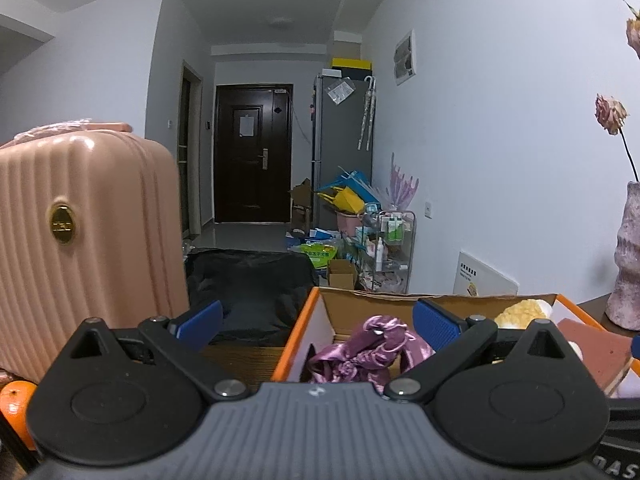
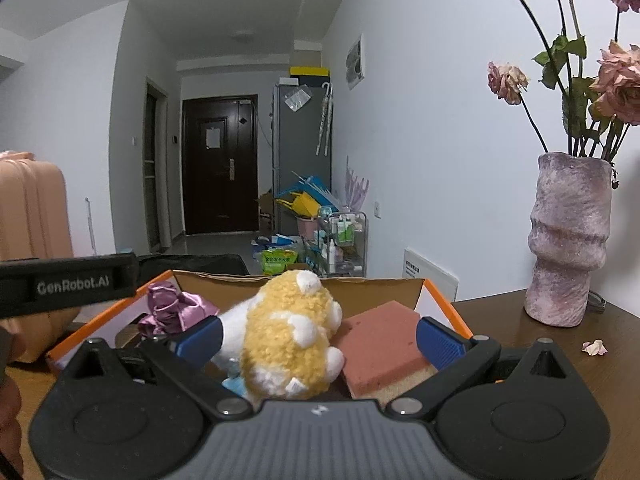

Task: Organize soft objects
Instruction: 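Withdraw both tools from the box back over the table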

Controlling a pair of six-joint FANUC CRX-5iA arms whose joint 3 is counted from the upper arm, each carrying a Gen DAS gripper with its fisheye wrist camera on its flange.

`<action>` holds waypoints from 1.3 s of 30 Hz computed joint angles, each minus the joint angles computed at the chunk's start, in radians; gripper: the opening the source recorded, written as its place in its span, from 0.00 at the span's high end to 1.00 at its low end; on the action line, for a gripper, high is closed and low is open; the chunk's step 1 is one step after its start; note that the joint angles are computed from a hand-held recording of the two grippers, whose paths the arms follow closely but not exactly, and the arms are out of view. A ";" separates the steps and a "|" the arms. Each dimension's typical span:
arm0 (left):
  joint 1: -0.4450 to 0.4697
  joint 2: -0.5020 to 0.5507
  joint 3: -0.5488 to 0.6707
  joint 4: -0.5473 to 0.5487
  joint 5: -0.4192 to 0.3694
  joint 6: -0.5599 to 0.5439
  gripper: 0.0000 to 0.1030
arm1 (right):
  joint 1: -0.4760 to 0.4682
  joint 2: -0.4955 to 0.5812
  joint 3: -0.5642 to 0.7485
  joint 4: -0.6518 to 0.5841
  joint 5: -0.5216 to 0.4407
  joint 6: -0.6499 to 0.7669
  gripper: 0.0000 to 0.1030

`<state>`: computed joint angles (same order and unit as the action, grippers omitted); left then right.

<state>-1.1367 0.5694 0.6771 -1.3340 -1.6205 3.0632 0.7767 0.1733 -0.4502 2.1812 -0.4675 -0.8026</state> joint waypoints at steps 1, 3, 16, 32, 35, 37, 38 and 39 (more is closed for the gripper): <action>-0.003 -0.004 -0.007 -0.002 -0.006 0.005 0.00 | -0.006 -0.007 -0.008 0.027 0.004 -0.021 0.00; -0.010 -0.012 -0.018 -0.008 -0.020 0.017 0.00 | -0.015 -0.021 -0.022 0.074 0.007 -0.058 0.00; -0.068 -0.037 -0.052 0.001 -0.092 0.044 0.00 | -0.046 -0.120 -0.119 0.236 0.045 -0.151 0.00; -0.199 -0.042 -0.055 0.026 -0.231 0.058 0.00 | 0.004 -0.299 -0.303 0.145 0.032 -0.086 0.00; -0.227 -0.036 -0.047 0.032 -0.256 0.055 0.00 | 0.026 -0.331 -0.335 0.099 0.026 -0.052 0.00; -0.243 -0.031 -0.043 0.037 -0.268 0.054 0.00 | 0.043 -0.350 -0.353 0.068 0.022 -0.029 0.00; -0.251 -0.028 -0.039 0.041 -0.276 0.053 0.00 | 0.053 -0.362 -0.365 0.049 0.018 -0.016 0.00; -0.259 -0.024 -0.033 0.044 -0.285 0.051 0.00 | 0.059 -0.371 -0.373 0.037 0.016 -0.007 0.00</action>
<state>-1.3957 0.5452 0.6446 -1.2898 -1.9055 3.1147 0.8360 -0.1975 -0.8236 2.2183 -0.4519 -0.8095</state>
